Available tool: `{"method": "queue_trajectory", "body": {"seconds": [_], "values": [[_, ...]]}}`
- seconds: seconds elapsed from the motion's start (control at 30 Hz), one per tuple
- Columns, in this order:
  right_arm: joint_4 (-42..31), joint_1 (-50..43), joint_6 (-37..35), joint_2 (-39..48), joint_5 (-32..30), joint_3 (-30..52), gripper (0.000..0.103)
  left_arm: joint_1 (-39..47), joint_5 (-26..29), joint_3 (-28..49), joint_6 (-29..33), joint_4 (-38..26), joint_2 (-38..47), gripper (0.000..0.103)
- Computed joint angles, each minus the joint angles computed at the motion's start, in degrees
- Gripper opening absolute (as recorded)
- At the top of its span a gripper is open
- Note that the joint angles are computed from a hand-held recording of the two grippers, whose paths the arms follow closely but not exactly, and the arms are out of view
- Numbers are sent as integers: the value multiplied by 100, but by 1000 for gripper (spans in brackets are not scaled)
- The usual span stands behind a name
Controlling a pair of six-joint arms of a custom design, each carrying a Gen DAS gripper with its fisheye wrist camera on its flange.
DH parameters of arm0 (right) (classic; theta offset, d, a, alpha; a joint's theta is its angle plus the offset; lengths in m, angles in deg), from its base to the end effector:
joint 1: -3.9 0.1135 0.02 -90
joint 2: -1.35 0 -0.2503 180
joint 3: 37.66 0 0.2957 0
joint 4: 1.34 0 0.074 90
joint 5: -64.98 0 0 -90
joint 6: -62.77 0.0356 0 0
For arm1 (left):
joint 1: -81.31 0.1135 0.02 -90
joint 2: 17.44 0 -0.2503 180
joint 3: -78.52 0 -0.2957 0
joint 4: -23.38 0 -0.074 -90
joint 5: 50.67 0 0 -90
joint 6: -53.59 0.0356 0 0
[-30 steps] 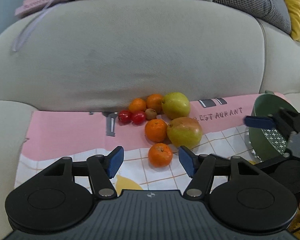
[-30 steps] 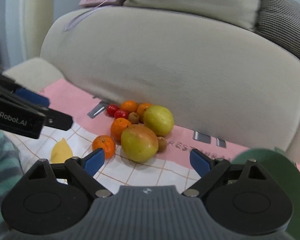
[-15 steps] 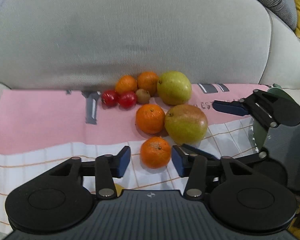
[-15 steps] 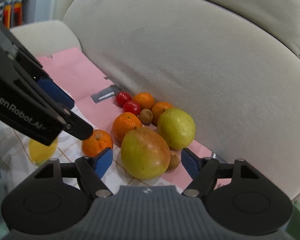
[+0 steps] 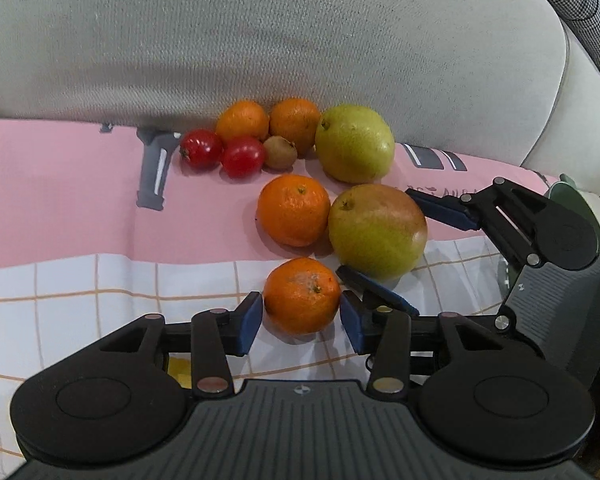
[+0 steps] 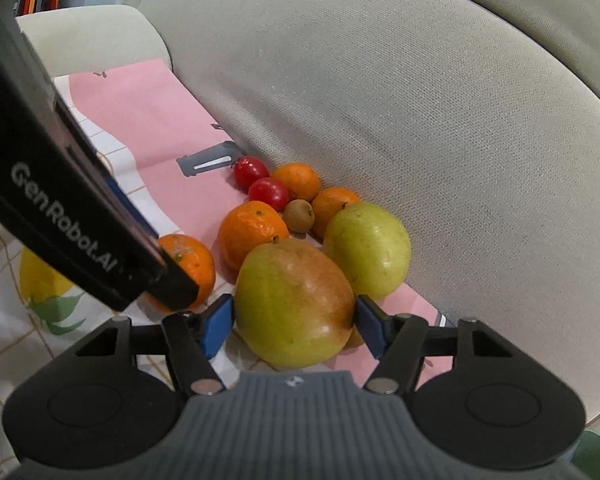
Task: Organize fruits
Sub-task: 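Grasp an orange with the left tool while the right tool grasps the mango, then carry the orange and mango over the green colander and release both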
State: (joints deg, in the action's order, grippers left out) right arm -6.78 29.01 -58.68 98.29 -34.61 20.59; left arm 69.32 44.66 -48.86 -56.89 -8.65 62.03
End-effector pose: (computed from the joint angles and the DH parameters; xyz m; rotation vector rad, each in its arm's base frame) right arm 0.3229 0.1579 0.1012 -1.1769 2.0130 0.1407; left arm 0.2875 -0.0644 0.1323 -0.1605 2.6225 -0.3219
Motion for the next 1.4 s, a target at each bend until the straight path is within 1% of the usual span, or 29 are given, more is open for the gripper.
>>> {"method": "queue_trajectory", "body": {"seconds": [0.1, 0.23, 0.37, 0.4, 0.53, 0.6, 0.7, 0.93, 1.2, 1.4], "values": [[6, -25, -8, -15, -49, -14, 63, 1, 32, 14, -22, 34, 60, 55], [-316, -117, 266, -118, -145, 42, 63, 17, 63, 20, -152, 107, 133, 56], [-544, -189, 478, -424, -92, -145, 63, -65, -31, 98, -179, 130, 253, 57], [-636, -220, 542, -514, -98, -196, 63, -110, -78, 114, -179, 129, 269, 56], [-944, -329, 865, -685, -113, -248, 63, -201, -180, 130, -163, 117, 263, 49], [-1057, -365, 947, -672, -142, -197, 63, -243, -257, 132, -210, 53, 216, 48], [-1011, -330, 900, -570, -126, -119, 63, -277, -385, 139, -246, -108, 101, 48], [-518, -192, 943, -350, -29, -122, 64, -215, -463, 119, -342, -357, -288, 48], [-439, -49, 1137, -216, 78, -66, 63, -213, -568, 98, -412, -564, -618, 48], [-660, -74, 1289, -549, 107, -194, 63, -305, -759, 42, -580, -839, -1048, 48]]}}
